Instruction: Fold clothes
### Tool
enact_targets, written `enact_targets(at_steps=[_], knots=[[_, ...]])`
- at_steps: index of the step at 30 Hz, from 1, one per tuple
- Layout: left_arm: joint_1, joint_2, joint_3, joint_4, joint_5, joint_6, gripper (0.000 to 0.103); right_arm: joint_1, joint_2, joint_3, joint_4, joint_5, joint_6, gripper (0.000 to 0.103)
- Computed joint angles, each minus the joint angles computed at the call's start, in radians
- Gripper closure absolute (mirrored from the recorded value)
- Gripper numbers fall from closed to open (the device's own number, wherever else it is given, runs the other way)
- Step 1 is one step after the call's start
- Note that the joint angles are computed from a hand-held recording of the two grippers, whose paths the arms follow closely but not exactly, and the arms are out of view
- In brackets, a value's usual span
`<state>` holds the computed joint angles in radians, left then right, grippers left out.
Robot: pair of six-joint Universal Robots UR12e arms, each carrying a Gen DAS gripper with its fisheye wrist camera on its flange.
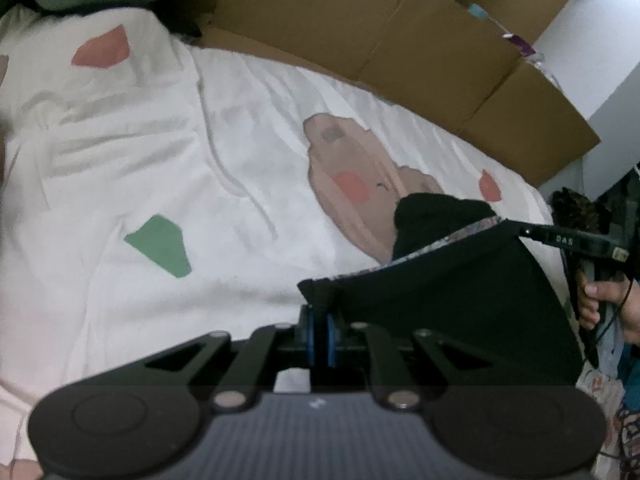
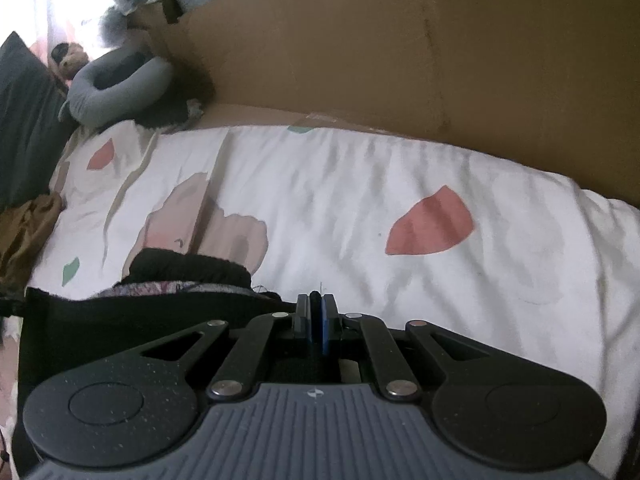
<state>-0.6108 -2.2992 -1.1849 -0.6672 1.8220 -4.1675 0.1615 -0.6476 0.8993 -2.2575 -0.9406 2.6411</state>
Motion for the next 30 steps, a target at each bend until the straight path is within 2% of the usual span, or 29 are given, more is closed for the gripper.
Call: enact_targets(at_steps=[2,5,7,8,15,19,24,26,28,30], knots=[[0.002,0.000,-0.009,0.009,-0.012,-0.006,0.096,0.000,0.004,-0.003,0.007,0.009,0.006,0.099],[0.006,0.001,-0.024,0.036,-0.029,-0.022,0.096,0.000,0.006,-0.018,0.043,-0.009,0.024,0.089],[0.008,0.003,-0.034,0.054,-0.038,-0.031,0.096,-0.005,0.006,-0.029,0.065,-0.005,0.038,0.064],[0.008,0.004,-0.038,0.059,-0.040,-0.031,0.096,-0.009,0.005,-0.033,0.077,0.005,0.037,0.063],[0.010,0.000,-0.035,0.056,-0.048,-0.018,0.096,-0.003,0.014,-0.061,0.184,-0.033,-0.030,0.063],[0.010,-0.003,-0.027,0.045,-0.047,-0.007,0.096,0.009,0.018,-0.058,0.174,-0.074,-0.028,0.062],[0.008,-0.007,-0.017,0.034,-0.044,0.001,0.096,0.018,0.012,-0.049,0.165,-0.109,-0.078,0.064],[0.007,-0.009,-0.011,0.030,-0.041,0.006,0.096,0.019,0.015,-0.056,0.179,-0.111,-0.101,0.070],[0.006,-0.010,-0.009,0.028,-0.037,0.010,0.096,0.021,0.017,-0.068,0.201,-0.109,-0.123,0.088],[0.005,-0.011,-0.008,0.027,-0.032,0.008,0.096,0.023,0.019,-0.077,0.222,-0.107,-0.137,0.091]])
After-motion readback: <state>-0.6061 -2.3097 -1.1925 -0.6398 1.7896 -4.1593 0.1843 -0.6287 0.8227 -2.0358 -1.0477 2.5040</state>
